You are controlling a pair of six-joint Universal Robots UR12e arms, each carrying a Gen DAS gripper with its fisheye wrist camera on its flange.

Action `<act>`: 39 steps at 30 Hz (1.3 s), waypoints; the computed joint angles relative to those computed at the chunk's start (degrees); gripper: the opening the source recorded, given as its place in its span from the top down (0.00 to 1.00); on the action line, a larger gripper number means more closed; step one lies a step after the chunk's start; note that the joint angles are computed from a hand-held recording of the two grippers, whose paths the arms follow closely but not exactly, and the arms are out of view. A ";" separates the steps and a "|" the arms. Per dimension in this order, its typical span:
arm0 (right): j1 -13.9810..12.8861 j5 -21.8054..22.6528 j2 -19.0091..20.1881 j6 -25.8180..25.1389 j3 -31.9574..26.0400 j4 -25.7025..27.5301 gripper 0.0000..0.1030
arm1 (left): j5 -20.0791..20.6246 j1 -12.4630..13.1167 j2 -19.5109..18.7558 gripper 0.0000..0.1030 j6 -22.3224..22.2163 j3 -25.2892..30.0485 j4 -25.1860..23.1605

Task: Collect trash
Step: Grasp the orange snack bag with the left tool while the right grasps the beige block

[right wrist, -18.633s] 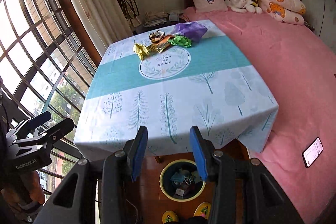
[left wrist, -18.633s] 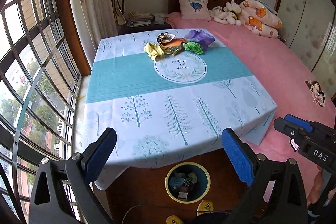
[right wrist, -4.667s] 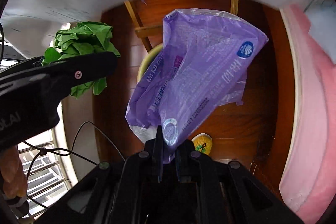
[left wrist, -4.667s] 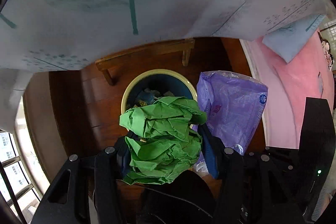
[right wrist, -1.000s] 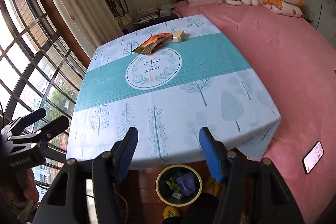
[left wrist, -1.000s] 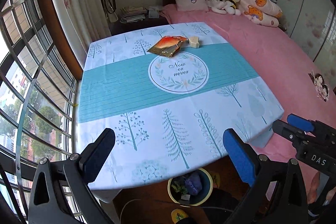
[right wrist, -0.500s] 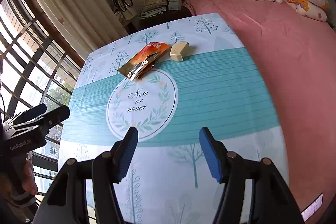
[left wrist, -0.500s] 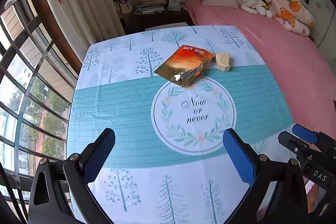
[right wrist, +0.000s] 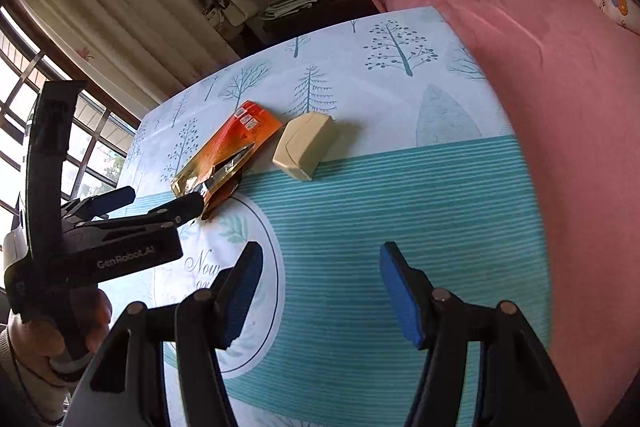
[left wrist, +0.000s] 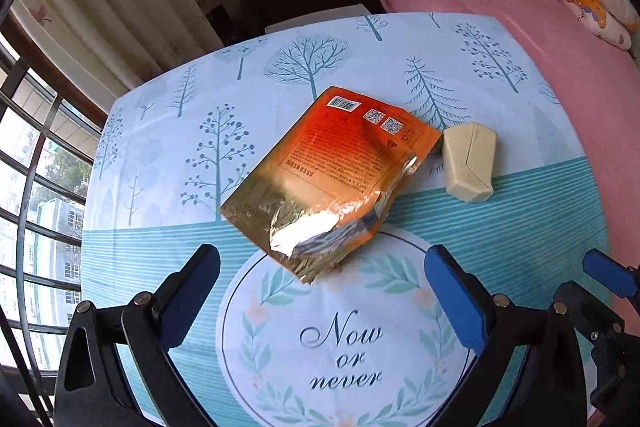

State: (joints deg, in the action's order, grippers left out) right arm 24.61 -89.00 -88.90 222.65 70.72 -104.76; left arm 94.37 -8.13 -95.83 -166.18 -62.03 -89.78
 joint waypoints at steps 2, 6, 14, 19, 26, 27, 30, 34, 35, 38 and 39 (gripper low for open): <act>-0.58 0.82 0.31 -0.70 0.06 -0.30 0.41 | 0.70 -0.53 -1.24 0.02 -0.57 0.62 -0.24; -1.58 2.37 0.98 -2.02 -0.05 -0.97 0.41 | 0.85 -0.75 -3.16 0.03 -1.86 1.71 -1.53; -2.58 4.37 2.34 -3.76 -0.77 -2.42 0.41 | -1.46 0.27 -5.95 0.20 -3.29 4.14 -5.46; -2.95 5.59 3.33 -6.29 -1.46 -2.53 0.41 | -6.20 2.04 -6.85 0.27 -5.68 5.42 -7.61; -3.24 5.54 5.02 -20.38 -2.53 -1.65 0.22 | -6.84 2.61 -7.26 0.58 -3.69 6.26 -7.01; -3.36 5.81 5.24 -23.13 -2.63 -1.64 0.21 | -6.90 2.75 -7.19 0.61 -3.77 6.27 -6.80; -3.40 5.47 6.17 -30.23 -3.52 -1.09 0.21 | -8.25 3.64 -7.41 0.85 -4.59 7.12 -7.52; -3.51 4.92 7.20 -36.38 -4.39 -0.81 0.21 | -10.73 4.88 -7.55 0.97 -5.03 8.26 -10.61; -3.56 4.71 7.40 -37.23 -4.55 -0.60 0.21 | -11.08 5.08 -7.32 0.97 -4.77 8.13 -10.84; -3.77 4.78 7.84 -39.21 -4.76 -0.21 0.21 | -12.60 5.64 -6.40 0.97 -4.22 7.67 -11.36; -3.70 4.46 7.72 -39.93 -4.35 -1.15 0.21 | -13.26 5.86 -6.14 0.97 -4.06 7.55 -11.49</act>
State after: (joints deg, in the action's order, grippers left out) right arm 20.91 -84.54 -81.18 182.72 66.37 -105.92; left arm 81.11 -2.27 -101.97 -170.24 -54.48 -101.27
